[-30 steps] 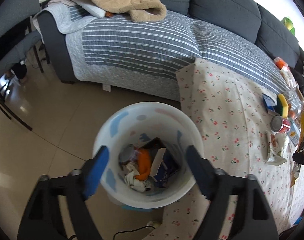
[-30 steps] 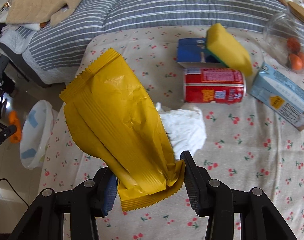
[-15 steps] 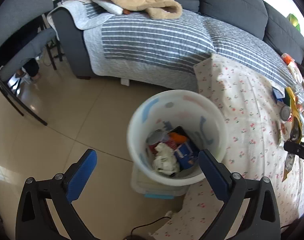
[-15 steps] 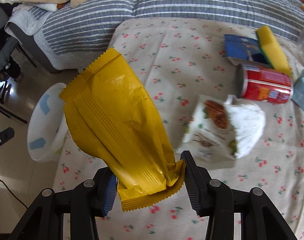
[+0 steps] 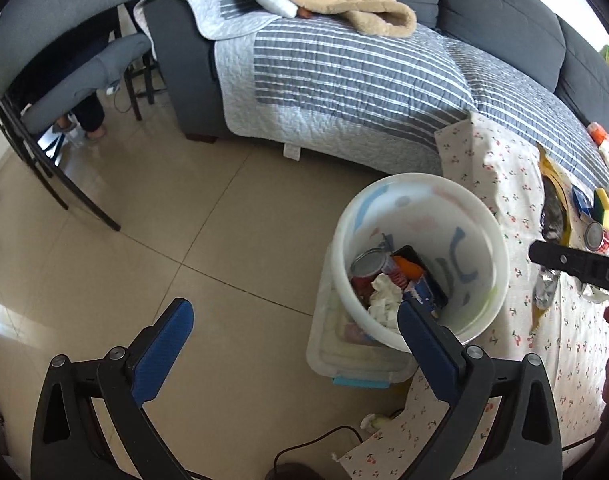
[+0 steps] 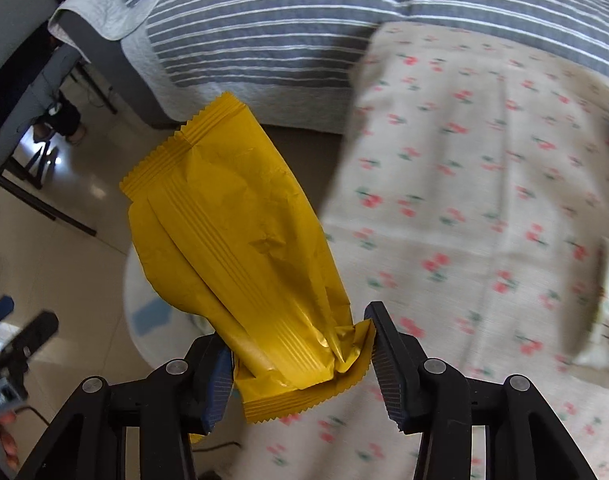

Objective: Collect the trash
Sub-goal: 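Carry the yellow wrapper over the white bin and open the right tool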

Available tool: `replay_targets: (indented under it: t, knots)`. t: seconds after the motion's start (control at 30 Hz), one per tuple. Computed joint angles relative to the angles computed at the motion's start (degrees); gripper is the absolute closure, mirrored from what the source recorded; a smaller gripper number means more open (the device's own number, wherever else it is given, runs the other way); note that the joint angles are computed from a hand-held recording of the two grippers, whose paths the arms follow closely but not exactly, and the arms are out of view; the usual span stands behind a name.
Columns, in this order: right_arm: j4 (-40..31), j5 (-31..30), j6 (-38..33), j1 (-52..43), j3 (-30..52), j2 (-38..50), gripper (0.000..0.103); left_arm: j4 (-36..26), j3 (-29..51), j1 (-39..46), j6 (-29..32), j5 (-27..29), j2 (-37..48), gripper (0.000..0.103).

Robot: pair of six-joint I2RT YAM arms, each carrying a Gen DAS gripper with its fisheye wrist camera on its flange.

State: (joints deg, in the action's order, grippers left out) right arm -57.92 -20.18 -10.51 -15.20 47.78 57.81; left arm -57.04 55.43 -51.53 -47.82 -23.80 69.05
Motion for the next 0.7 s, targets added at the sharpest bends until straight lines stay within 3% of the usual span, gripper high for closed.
replay_targets:
  t: [0.17, 0.43, 0.5, 0.7]
  knots:
    - [4.5, 2.7, 7.9, 8.0, -0.3, 2.1, 0.047, 0.5, -1.0, 1.2, 0.9, 0.8, -1.1, 0.000]
    - [7.4, 4.9, 13.2, 13.2, 0.3, 4.1, 0.043, 0.6, -0.1, 0.8, 0.9, 0.9, -0.5, 0.000]
    - [7.3, 3.6, 13.2, 12.6, 0.6, 4.5, 0.031, 0.5, 0.2, 0.3, 0.5, 0.6, -0.2, 0.000]
    - [4.3, 3.2, 10.6, 11.7, 2.4, 2.6, 0.023, -0.2, 1.7, -1.6, -0.8, -0.1, 1.3, 0.000]
